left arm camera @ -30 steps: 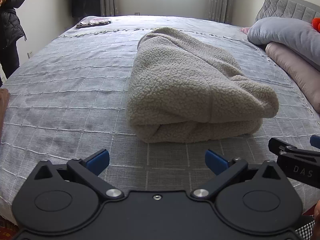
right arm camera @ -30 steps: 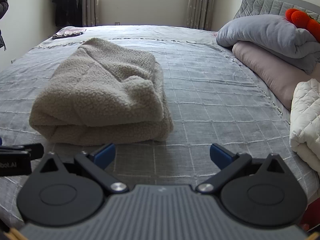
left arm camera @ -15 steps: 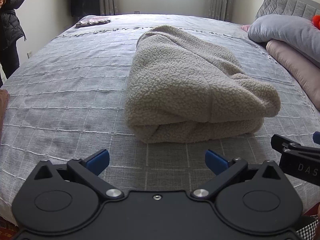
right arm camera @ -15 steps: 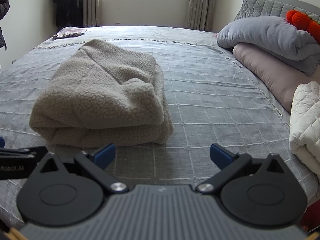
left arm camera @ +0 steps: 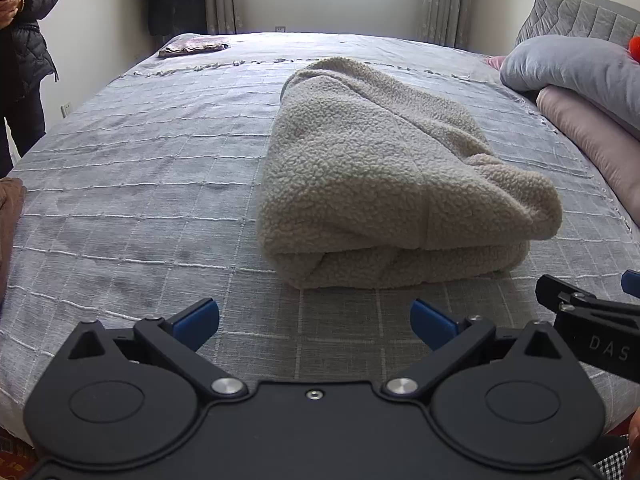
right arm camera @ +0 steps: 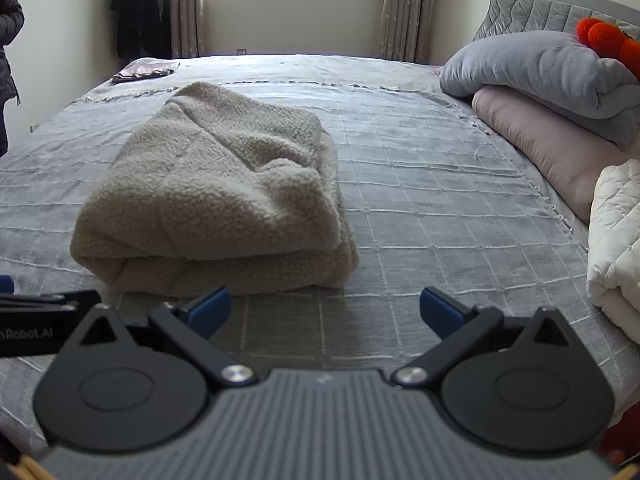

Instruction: Fold large clothes

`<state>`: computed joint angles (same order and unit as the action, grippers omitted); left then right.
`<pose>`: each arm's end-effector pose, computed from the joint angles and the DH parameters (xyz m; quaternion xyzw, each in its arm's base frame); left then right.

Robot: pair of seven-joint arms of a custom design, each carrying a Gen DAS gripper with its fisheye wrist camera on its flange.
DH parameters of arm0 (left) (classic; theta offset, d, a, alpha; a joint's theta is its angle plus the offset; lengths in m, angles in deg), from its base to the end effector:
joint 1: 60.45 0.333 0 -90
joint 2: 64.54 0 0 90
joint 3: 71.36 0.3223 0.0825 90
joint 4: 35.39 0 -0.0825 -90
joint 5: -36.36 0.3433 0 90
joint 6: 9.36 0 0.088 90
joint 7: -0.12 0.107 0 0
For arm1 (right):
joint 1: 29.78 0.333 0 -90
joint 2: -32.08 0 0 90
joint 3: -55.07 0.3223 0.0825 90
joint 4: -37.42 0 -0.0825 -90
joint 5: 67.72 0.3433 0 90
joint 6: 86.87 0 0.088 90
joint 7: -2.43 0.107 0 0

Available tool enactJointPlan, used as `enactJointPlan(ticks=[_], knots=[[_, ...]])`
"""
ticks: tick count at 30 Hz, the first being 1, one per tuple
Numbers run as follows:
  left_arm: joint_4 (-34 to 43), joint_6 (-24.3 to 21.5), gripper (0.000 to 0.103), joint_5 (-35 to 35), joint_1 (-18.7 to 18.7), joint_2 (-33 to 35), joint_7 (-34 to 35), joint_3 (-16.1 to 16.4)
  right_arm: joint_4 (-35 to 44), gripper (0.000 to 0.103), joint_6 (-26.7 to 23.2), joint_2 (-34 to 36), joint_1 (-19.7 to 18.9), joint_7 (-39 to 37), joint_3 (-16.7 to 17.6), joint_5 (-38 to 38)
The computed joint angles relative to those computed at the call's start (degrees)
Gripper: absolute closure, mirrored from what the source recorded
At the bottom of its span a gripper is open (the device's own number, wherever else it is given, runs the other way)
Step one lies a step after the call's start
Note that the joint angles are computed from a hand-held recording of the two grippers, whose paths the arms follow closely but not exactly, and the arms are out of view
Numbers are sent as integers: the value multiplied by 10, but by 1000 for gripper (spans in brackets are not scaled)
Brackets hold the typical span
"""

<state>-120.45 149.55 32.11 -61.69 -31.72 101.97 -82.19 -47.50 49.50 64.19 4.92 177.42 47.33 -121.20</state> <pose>0.7127 -0.1146 0.4534 -0.5576 0.7482 -0.2976 0.2017 0.6224 0.3302 0.4147 -0.5092 0.7526 -0.3561 0.2179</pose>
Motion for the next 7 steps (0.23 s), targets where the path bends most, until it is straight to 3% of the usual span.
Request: enactJointPlan(ticks=[7], knots=[[-2, 11, 0, 7, -2, 0, 1, 3, 6, 0, 2, 4, 0, -6, -1, 2]])
